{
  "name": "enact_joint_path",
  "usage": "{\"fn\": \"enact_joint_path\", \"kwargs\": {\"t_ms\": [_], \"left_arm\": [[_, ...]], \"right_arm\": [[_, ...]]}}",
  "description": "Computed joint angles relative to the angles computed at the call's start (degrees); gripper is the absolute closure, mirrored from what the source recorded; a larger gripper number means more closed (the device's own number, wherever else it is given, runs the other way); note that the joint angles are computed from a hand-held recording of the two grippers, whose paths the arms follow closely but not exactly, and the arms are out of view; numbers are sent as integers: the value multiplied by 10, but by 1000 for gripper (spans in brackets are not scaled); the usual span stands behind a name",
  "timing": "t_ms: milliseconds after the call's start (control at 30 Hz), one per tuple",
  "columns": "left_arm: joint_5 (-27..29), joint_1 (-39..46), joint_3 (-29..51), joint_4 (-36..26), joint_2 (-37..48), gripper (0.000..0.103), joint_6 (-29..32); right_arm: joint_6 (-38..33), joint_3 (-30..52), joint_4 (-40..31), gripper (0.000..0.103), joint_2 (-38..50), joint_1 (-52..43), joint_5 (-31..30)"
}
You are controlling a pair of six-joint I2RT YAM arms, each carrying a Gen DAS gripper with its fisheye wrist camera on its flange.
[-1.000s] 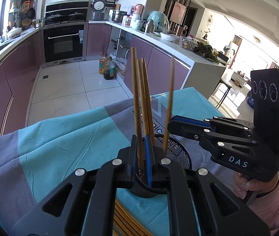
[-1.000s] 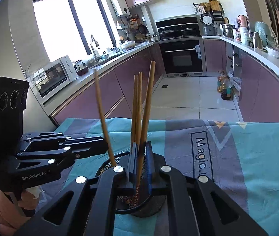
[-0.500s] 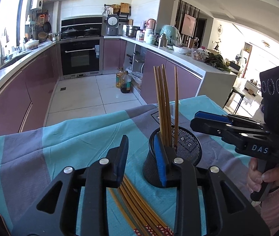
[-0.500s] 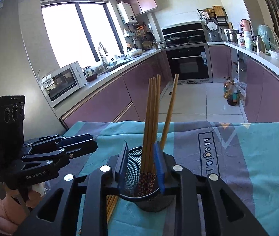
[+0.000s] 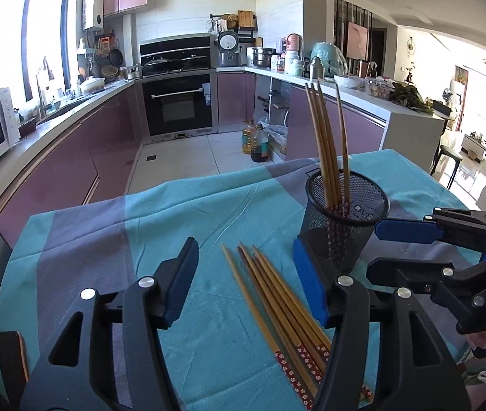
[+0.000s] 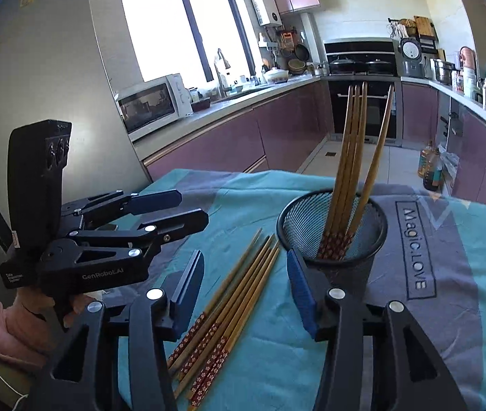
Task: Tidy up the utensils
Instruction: 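Withdraw both grippers from the cup back toward the chopsticks, then close the left gripper on a chopstick while the right gripper grasps another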
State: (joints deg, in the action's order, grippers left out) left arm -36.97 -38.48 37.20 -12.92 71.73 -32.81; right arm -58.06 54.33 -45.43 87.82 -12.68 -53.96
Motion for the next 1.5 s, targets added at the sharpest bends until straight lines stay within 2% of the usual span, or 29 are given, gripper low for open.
{"fn": "enact_joint_path", "kwargs": {"t_ms": [200, 300, 667, 900, 1000, 1100, 1167, 1333, 1500], "left_arm": [[28, 11, -45, 5, 0, 46, -38], [41, 17, -67, 16, 1, 46, -49], [109, 50, -61, 56, 76, 47, -44], [138, 66, -60, 80, 106, 48, -26], [152, 76, -56, 90, 127, 54, -20], [164, 84, -53, 102, 140, 55, -14], [165, 85, -49, 104, 148, 61, -10], [168, 90, -47, 108, 159, 67, -1], [192, 107, -54, 120, 154, 68, 3]], "right_arm": [[55, -54, 78, 55, 13, 33, 55], [73, -61, 95, 55, 22, 43, 69], [119, -93, 148, 58, 18, 73, 119], [150, -113, 184, 64, 9, 104, 149], [172, -121, 205, 66, 3, 126, 166], [178, -125, 215, 69, 2, 135, 174], [178, -123, 216, 70, 3, 138, 177], [175, -114, 210, 74, 12, 131, 177], [176, -112, 214, 77, 12, 133, 187]]}}
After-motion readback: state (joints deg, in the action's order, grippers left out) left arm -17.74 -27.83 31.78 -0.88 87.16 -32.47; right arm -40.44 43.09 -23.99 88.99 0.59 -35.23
